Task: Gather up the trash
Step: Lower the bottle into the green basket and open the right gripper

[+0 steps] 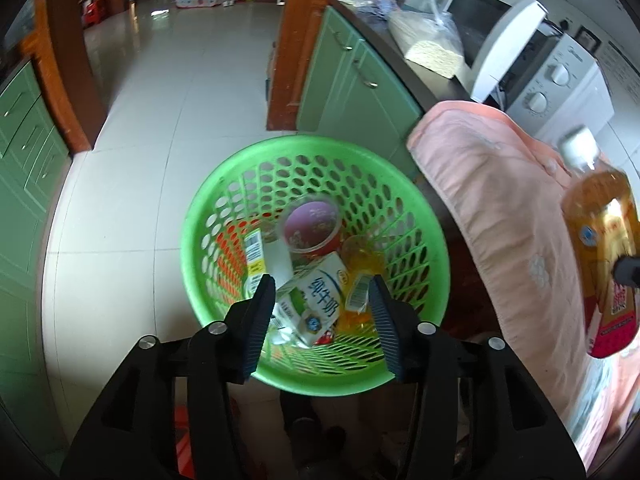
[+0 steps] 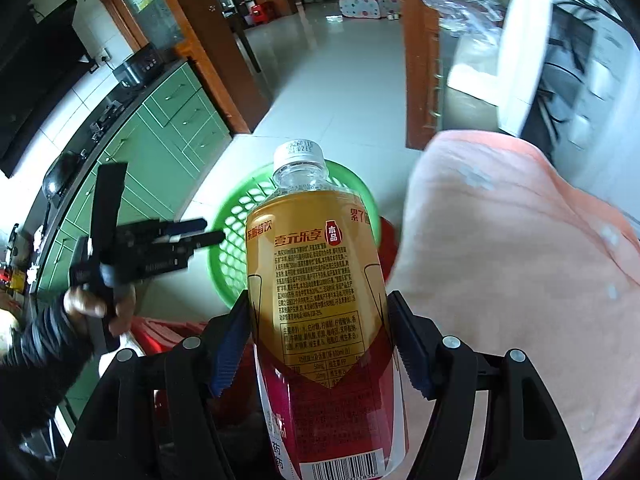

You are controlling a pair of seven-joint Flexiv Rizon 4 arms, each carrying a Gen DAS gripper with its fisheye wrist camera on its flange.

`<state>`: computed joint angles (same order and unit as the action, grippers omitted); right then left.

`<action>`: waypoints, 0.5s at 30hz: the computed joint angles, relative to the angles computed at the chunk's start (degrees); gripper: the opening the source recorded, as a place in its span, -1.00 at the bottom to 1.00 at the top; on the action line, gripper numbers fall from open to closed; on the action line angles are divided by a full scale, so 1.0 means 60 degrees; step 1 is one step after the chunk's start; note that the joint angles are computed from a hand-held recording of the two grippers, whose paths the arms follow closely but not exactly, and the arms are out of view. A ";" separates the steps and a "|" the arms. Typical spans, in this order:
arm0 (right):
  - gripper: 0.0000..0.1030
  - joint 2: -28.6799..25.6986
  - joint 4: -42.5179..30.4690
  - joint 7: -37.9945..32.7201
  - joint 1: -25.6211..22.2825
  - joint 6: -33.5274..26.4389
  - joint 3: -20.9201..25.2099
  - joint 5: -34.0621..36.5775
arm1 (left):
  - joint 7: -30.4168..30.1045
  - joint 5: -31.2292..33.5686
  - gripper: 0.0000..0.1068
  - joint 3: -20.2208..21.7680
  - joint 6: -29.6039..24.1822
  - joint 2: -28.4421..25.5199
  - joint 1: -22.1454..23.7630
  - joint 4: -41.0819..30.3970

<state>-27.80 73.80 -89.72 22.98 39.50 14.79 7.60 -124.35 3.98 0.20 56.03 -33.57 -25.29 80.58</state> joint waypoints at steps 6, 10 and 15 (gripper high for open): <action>0.26 -0.1072 -0.1227 0.0350 0.0460 -0.0283 -0.0082 -0.0233 | -0.0518 0.0335 0.31 0.0255 0.0111 0.0409 -0.0127 0.0497; 0.26 -0.1608 -0.1845 0.0539 0.0625 -0.0275 -0.0015 -0.0141 | -0.0839 0.0657 0.38 0.0348 0.0079 0.0615 -0.0163 0.0669; 0.31 -0.2126 -0.2362 0.0836 0.0973 0.0072 -0.0118 -0.0326 | -0.1080 0.0876 0.49 0.0337 -0.0043 0.0719 -0.0118 0.0724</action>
<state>-40.56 59.63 -84.70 28.82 39.94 14.09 5.64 -130.82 9.24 2.22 55.77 -29.26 -26.00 84.92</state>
